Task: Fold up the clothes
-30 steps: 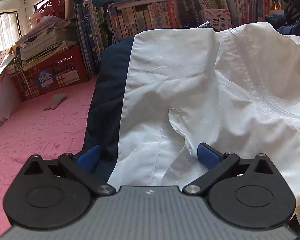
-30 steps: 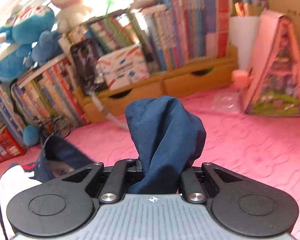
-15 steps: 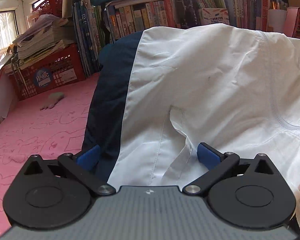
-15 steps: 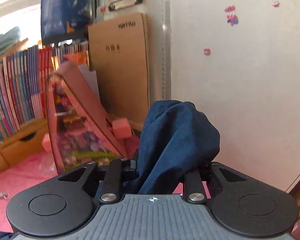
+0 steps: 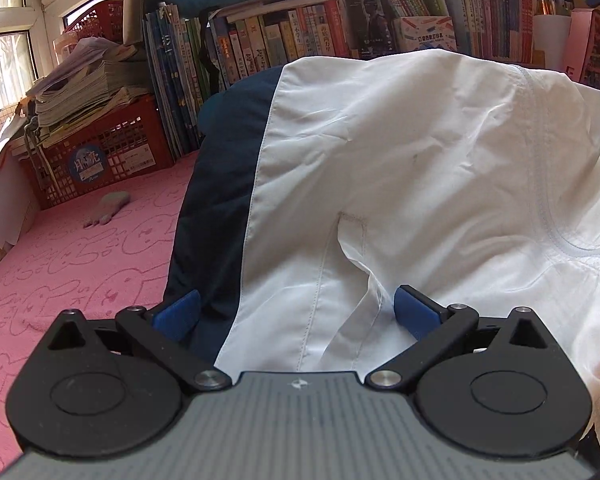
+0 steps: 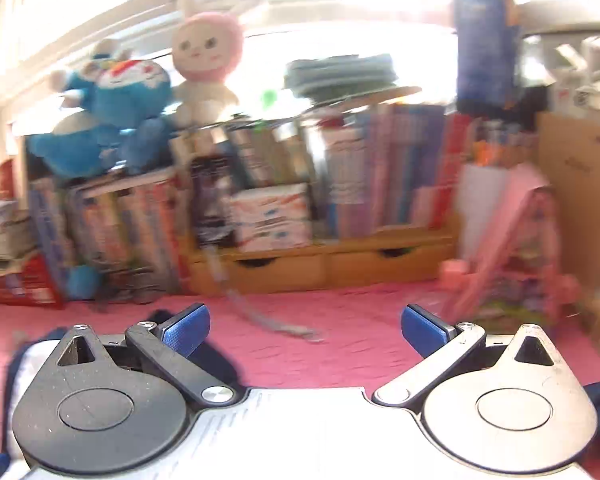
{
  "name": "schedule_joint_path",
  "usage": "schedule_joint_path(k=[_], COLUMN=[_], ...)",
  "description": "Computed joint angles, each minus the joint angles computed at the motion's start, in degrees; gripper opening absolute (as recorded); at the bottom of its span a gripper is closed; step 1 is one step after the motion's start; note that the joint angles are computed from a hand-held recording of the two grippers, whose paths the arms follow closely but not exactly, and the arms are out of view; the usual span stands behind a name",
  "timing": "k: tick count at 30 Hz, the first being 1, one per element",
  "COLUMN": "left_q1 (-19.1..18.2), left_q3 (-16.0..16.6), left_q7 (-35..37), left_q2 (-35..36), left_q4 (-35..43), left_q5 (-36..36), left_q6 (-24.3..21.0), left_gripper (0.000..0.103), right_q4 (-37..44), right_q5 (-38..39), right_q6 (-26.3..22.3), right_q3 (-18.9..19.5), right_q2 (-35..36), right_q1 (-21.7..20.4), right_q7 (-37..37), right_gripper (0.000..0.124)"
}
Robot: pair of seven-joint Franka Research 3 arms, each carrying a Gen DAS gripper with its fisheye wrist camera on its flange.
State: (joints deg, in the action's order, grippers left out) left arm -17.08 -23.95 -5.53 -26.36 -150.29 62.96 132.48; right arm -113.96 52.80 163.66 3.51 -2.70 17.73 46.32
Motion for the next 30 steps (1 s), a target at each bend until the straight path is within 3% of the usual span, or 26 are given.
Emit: schedule_joint_path(k=[1,5,7,9,10,12,13,16,18,21,25,28,29,30], left_q1=[0.0,0.0,0.1,0.2,0.2,0.3,0.4,0.7,1.0,1.2,1.4,1.8,2.0,2.1], left_q3=[0.1,0.2,0.2,0.2,0.2,0.3,0.5,0.8,0.5,0.0,0.7,1.2,1.0,0.7], left_q7=[0.0,-0.2,-0.3,-0.4,-0.5,-0.7,-0.7,-0.8,-0.9,-0.7,-0.7,-0.4,-0.2,0.0], left_q2=[-0.1,-0.5,-0.7,-0.9,-1.0,-1.3,-1.4,-1.9,-2.2,-2.3,-2.9,-3.4,-3.5,-3.5], left_q4=[-0.1,-0.4,-0.6,-0.7,-0.8,-1.0,-1.2,-1.6,-1.8,-1.9,-2.5,-3.0,-3.1,-3.0], left_q5=[0.0,0.3,0.4,0.5,0.5,0.7,0.7,0.7,0.9,1.5,1.6,0.9,0.8,0.7], left_q6=[0.1,0.8,1.1,1.4,1.6,2.2,2.7,4.1,4.5,4.7,6.7,8.5,8.6,8.5], left_gripper=[0.103,0.103,0.103,0.103,0.103,0.103,0.103,0.103,0.103,0.103,0.103,0.103,0.103,0.103], right_q4=[2.7,12.8,16.4,20.2,20.6,18.9,17.5,12.0,9.1,5.3,-1.9,-7.5,-9.5,-11.1], right_q5=[-1.0,-9.3,-16.4,-22.5,-23.5,-22.9,-21.7,-12.4,-2.4,12.5,34.3,34.7,32.2,25.9], right_q6=[-4.5,-7.6,-8.5,-13.1,-14.1,-13.2,-12.3,-6.2,-2.6,1.1,6.9,10.5,9.2,4.7], right_q3=[0.9,4.0,3.8,3.2,3.6,4.7,5.4,8.4,9.7,8.7,5.3,2.7,2.5,0.3], right_q2=[2.1,13.0,17.6,21.7,22.4,21.7,20.9,16.1,11.9,5.3,-4.3,-8.7,-10.0,-10.8], right_q1=[-0.3,3.3,5.4,7.1,7.1,6.3,5.5,1.7,-1.0,-2.0,0.5,1.8,0.8,1.3], right_q7=[1.7,13.7,22.5,31.1,33.1,34.2,33.7,24.9,15.1,2.0,-20.8,-25.2,-23.6,-18.1], right_gripper=[0.103,0.103,0.103,0.099,0.091,0.019,0.012,0.009,0.009,0.009,0.006,0.005,0.008,0.01])
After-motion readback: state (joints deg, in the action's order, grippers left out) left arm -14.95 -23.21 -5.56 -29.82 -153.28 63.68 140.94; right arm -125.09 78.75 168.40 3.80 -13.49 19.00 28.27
